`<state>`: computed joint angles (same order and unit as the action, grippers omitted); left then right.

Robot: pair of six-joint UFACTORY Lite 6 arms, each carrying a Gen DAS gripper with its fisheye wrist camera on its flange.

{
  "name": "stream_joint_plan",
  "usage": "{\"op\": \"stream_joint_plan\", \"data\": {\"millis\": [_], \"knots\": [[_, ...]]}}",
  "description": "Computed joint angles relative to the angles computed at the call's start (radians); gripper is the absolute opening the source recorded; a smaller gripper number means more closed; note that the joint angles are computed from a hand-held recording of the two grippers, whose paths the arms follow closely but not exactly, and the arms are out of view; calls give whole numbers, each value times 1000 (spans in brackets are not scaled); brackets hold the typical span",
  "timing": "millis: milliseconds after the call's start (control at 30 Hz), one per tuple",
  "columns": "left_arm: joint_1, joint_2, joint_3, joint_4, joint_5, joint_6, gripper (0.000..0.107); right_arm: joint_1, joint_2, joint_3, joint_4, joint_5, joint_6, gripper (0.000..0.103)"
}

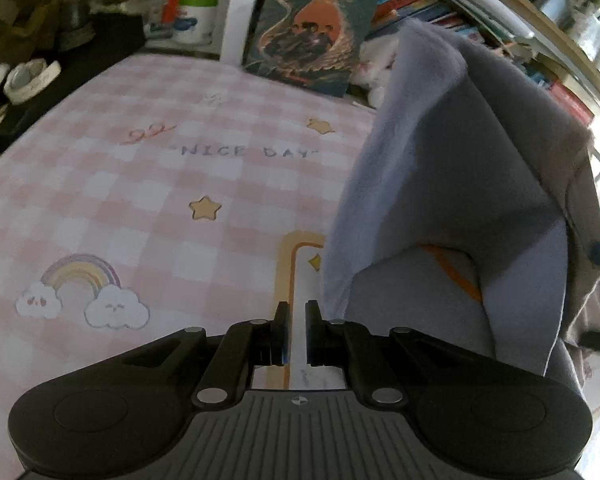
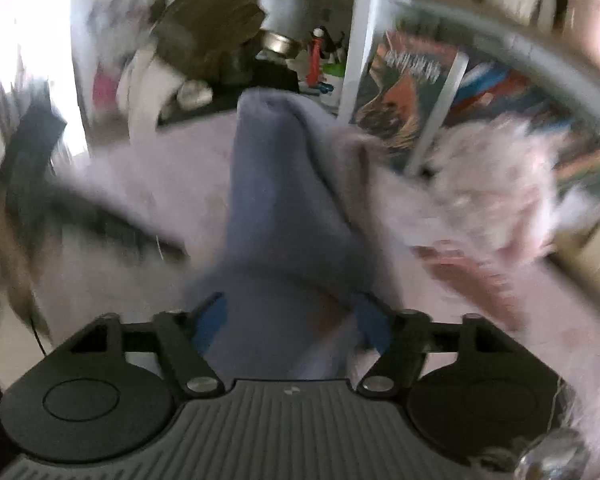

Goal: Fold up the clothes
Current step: 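Lift the sweater with both tools and shake it open above the mat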

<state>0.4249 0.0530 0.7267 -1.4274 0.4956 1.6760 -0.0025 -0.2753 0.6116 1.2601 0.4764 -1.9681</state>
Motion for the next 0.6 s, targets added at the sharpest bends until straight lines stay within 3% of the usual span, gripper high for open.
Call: {"op": "stream_joint_plan", "data": {"millis": [133, 267, 400, 500, 533, 567, 600], "knots": [[-3, -78, -40, -64, 12, 109, 22, -163, -177, -180, -56, 34, -308, 73], [-54, -130, -36, -74, 10, 107, 25, -259, -228, -242, -21, 33, -385, 74], [-103, -148, -29, -92, 23, 125, 27, -186, -72, -139, 193, -48, -361, 74], [-118, -171, -38, -88, 16, 142, 31, -104, 91, -14, 229, -127, -317, 70], [-121, -190, -51, -81, 1, 150, 31, -86, 134, 18, 194, -146, -292, 59], [-124, -209, -63, -73, -14, 158, 31, -69, 177, 53, 135, -162, -244, 29], [-111, -237, -83, -44, -8, 162, 31, -75, 209, 86, 35, -137, -162, 19]]}}
